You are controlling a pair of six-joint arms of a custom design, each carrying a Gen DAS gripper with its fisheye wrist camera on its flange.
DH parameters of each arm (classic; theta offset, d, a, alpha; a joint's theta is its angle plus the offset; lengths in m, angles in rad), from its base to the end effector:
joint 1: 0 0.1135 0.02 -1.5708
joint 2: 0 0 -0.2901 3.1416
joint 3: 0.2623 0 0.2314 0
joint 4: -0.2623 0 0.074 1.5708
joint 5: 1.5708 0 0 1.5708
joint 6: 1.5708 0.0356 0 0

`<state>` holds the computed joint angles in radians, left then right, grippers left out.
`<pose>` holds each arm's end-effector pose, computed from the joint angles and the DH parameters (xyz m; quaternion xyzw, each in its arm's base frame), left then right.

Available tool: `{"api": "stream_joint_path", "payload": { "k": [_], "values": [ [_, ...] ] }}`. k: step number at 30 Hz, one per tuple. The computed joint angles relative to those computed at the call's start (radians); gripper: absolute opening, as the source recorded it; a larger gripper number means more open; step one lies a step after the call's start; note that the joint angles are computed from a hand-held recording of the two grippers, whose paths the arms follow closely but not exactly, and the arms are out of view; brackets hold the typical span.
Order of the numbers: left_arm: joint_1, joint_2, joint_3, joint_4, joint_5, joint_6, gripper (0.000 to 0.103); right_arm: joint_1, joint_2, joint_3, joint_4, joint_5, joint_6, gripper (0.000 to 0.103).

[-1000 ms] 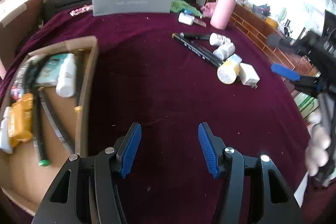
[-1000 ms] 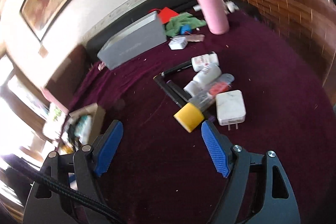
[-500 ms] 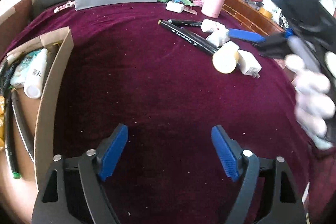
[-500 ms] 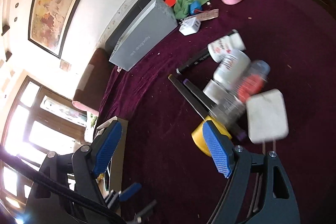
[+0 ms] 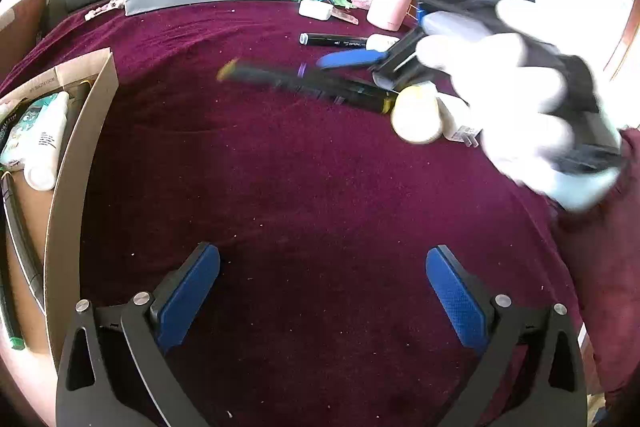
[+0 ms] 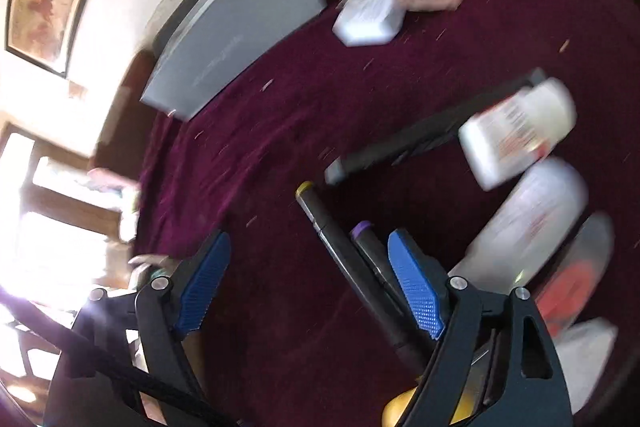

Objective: Organize objects
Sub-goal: 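Move both open tools back toward the loose items on the table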

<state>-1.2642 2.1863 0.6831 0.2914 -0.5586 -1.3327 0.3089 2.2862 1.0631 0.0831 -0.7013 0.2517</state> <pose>0.1082 -0.2794 0.0339 -0.0816 0.9436 -0.0923 0.3074 0.3599 0.1390 0.0509 -0.0996 0.9150 0.3780 0.1001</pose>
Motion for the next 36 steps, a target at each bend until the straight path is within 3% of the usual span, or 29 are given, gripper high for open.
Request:
{"api": "stream_joint_path", "payload": {
  "k": [4, 5, 6, 8, 10, 13, 14, 15, 17, 18, 20, 21, 23, 26, 28, 30, 31, 32, 34, 36],
  "values": [
    [0.005, 0.003, 0.015, -0.026, 0.004, 0.007, 0.101, -0.032, 0.103, 0.013, -0.152, -0.417, -0.074, 0.083],
    [0.005, 0.004, 0.015, -0.025, 0.004, 0.007, 0.101, -0.041, 0.103, -0.011, -0.13, -0.454, -0.073, 0.083],
    [0.005, 0.004, 0.015, -0.024, 0.004, 0.007, 0.101, -0.055, 0.075, -0.086, -0.017, -0.456, -0.038, 0.083],
    [0.008, 0.006, 0.017, -0.024, 0.005, 0.009, 0.101, -0.08, -0.003, -0.224, 0.182, -0.373, -0.006, 0.082],
    [0.009, 0.007, 0.022, -0.034, 0.007, 0.011, 0.101, -0.117, -0.115, -0.431, 0.475, -0.223, 0.025, 0.082],
    [0.009, 0.003, 0.025, -0.045, 0.009, 0.014, 0.1, -0.141, -0.23, -0.695, 0.867, 0.056, 0.04, 0.083],
    [0.007, -0.001, 0.038, -0.075, 0.015, 0.011, 0.1, -0.143, -0.244, -0.806, 1.057, 0.182, 0.038, 0.085],
    [0.002, -0.012, 0.054, -0.107, 0.033, 0.011, 0.099, -0.154, -0.227, -0.866, 1.189, 0.233, 0.046, 0.088],
    [-0.023, -0.047, 0.081, -0.169, 0.001, 0.023, 0.098, -0.225, -0.13, -0.896, 1.369, 0.184, 0.102, 0.103],
    [-0.034, -0.059, 0.11, -0.232, -0.028, 0.031, 0.098, -0.269, -0.094, -0.872, 1.366, 0.125, 0.125, 0.103],
    [-0.042, -0.065, 0.196, -0.384, -0.094, 0.083, 0.098, -0.33, -0.077, -0.741, 1.123, 0.026, 0.156, 0.103],
    [-0.036, -0.047, 0.259, -0.475, -0.125, 0.127, 0.098, -0.378, -0.068, -0.645, 0.922, -0.093, 0.14, 0.103],
    [-0.01, 0.001, 0.347, -0.585, -0.137, 0.194, 0.098, -0.419, -0.021, -0.557, 0.797, -0.226, 0.151, 0.103],
    [0.042, 0.074, 0.411, -0.592, -0.103, 0.333, 0.098, -0.425, -0.068, -0.606, 0.851, -0.203, 0.128, 0.103],
    [0.068, 0.132, 0.461, -0.613, -0.072, 0.39, 0.098, -0.418, -0.132, -0.706, 0.996, -0.136, 0.133, 0.103],
    [0.072, 0.14, 0.456, -0.566, -0.062, 0.424, 0.095, -0.397, -0.13, -0.807, 1.241, -0.06, 0.16, 0.103],
    [0.079, 0.129, 0.445, -0.546, -0.03, 0.428, 0.082, -0.392, -0.113, -0.847, 1.353, -0.042, 0.163, 0.103],
    [0.097, 0.093, 0.391, -0.459, 0.053, 0.432, 0.052, -0.396, -0.123, -0.841, 1.351, -0.048, 0.158, 0.103],
    [0.108, 0.058, 0.347, -0.39, 0.142, 0.402, 0.018, -0.393, -0.159, -0.81, 1.254, -0.098, 0.131, 0.103],
    [0.09, 0.06, 0.372, -0.445, 0.13, 0.363, 0.012, -0.375, -0.18, -0.756, 1.117, -0.086, 0.106, 0.103]
  ]
}}
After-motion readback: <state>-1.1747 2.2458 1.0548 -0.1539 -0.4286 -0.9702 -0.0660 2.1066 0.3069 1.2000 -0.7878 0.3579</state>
